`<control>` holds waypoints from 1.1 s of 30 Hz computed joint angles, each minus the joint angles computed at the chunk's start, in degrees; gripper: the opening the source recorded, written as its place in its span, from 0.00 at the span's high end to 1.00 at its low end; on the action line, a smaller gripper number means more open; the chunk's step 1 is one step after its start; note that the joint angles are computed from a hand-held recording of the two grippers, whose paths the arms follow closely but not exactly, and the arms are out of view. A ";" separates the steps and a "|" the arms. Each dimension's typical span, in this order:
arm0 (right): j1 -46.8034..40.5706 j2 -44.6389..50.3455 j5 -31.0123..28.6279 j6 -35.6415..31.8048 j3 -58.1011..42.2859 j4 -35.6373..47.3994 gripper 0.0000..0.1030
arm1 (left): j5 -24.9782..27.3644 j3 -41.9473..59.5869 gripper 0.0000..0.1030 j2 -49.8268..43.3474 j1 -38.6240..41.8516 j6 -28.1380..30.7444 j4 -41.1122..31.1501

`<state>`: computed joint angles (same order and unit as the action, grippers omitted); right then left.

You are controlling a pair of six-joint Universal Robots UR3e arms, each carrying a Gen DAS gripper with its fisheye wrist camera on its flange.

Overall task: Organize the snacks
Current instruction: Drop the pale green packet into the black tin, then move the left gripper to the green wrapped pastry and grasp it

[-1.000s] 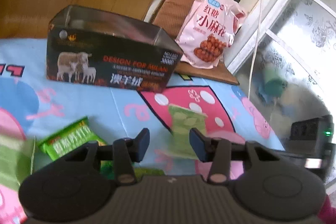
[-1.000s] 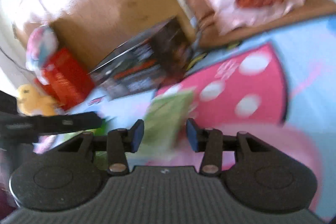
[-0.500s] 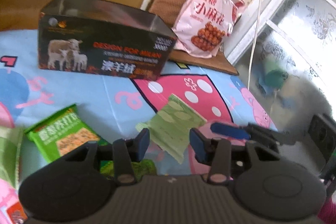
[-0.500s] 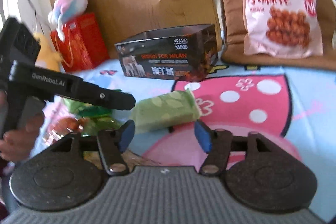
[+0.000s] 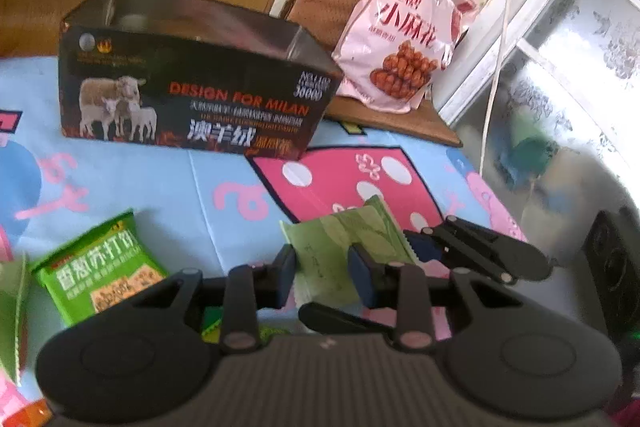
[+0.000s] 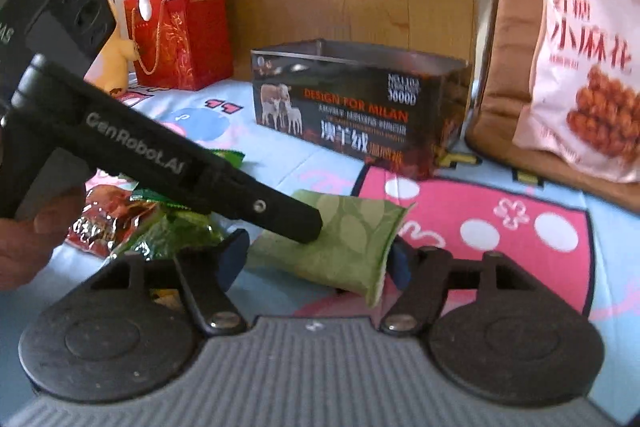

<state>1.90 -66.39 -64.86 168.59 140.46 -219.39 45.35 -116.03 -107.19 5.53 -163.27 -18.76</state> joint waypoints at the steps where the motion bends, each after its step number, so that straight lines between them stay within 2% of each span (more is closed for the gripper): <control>1: 0.26 0.40 -0.35 0.29 0.06 -1.38 0.30 | -0.68 0.03 0.72 0.21 0.45 -0.10 0.13; 6: 0.97 1.14 -0.77 3.26 -2.30 -5.24 0.31 | -3.25 1.77 0.72 1.53 2.40 -2.01 2.63; 9: 2.26 1.29 -2.06 3.63 -8.31 -3.40 0.31 | -2.63 7.15 0.70 0.10 2.22 -4.96 4.80; 11: 2.91 1.67 -2.57 3.88 -14.38 0.22 0.31 | -1.08 12.39 0.67 -2.46 1.35 -7.60 6.73; 14: 3.07 4.98 -2.06 5.22 -26.16 7.03 0.30 | 4.57 21.77 0.59 -8.90 -1.28 -12.29 10.88; 17: 3.17 10.40 -2.20 9.56 -40.02 16.11 0.27 | 8.66 29.45 0.59 -13.32 -2.58 -14.86 8.01; 19: 3.67 13.27 -4.37 11.34 -47.51 22.99 0.24 | 5.26 26.52 0.59 -11.88 0.16 -15.57 9.93; 20: 3.77 14.00 -5.12 12.22 -48.38 22.89 0.24 | 3.70 23.50 0.59 -10.27 1.81 -15.21 11.93; 24: 2.62 11.93 -3.40 15.54 -40.63 14.56 0.24 | 0.99 10.94 0.59 -2.44 9.40 -12.17 15.85; 26: 1.76 9.65 -1.60 17.27 -34.96 11.08 0.25 | -0.27 4.97 0.59 1.22 14.37 -10.32 14.72; 29: -0.42 6.47 4.47 21.32 -26.81 7.51 0.25 | -2.74 -4.49 0.59 6.41 22.95 -6.05 12.05; 33: -0.48 4.45 10.44 23.98 -22.23 9.87 0.26 | -4.74 -14.54 0.59 13.02 31.55 2.36 5.72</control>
